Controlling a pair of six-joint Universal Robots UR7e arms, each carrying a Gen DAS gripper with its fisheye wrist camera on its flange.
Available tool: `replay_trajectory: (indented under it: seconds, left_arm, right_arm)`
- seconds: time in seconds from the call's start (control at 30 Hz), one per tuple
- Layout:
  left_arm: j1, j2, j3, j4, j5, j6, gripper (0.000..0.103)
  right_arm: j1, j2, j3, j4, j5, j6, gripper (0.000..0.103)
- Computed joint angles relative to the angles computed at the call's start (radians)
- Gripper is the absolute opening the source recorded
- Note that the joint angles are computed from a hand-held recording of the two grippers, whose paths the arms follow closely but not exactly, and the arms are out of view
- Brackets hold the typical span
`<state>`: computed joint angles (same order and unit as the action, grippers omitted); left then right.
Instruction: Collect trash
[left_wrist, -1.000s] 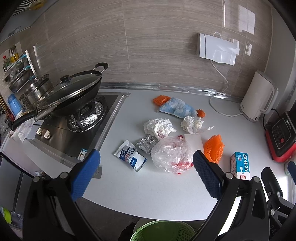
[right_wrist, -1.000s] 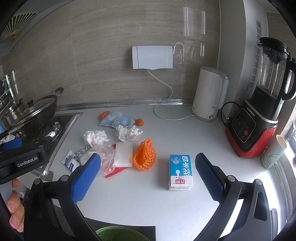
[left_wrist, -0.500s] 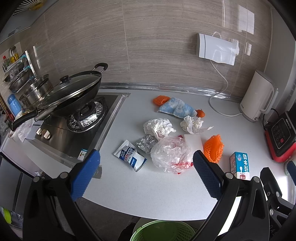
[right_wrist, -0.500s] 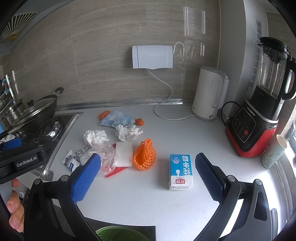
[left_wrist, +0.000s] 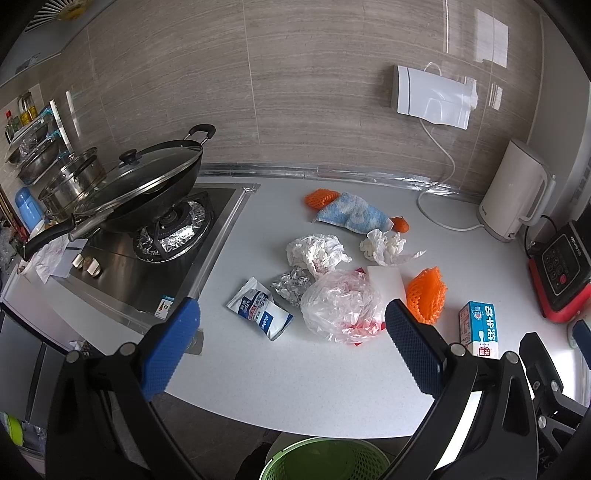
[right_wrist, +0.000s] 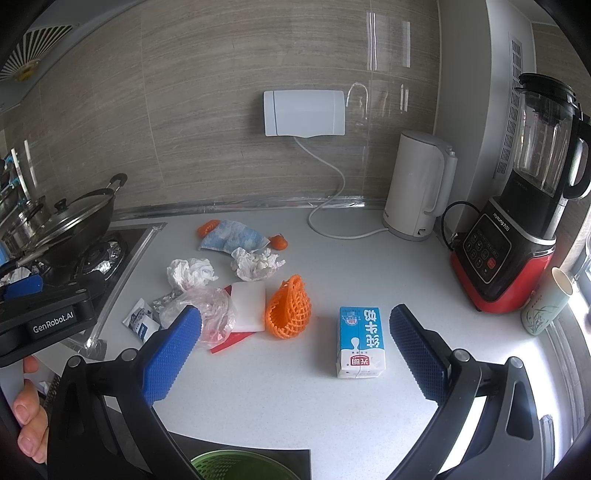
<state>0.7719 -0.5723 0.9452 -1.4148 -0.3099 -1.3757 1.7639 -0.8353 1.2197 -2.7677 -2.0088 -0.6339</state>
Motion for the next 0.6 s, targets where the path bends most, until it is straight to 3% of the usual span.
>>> replay_trajectory:
  seconds: [0.23, 0.6]
  left_arm:
    - [0.0, -0.002, 0.004, -0.007, -0.005, 0.007, 0.096]
    - [-0.01, -0.031, 0.069, -0.121, -0.023, 0.098, 0.096]
  right_arm:
    - [0.0, 0.0, 0.003, -0.003, -0.005, 0.001, 0.101]
    - [0.003, -0.031, 0.056, -0.035, -0.032, 0.024, 0.101]
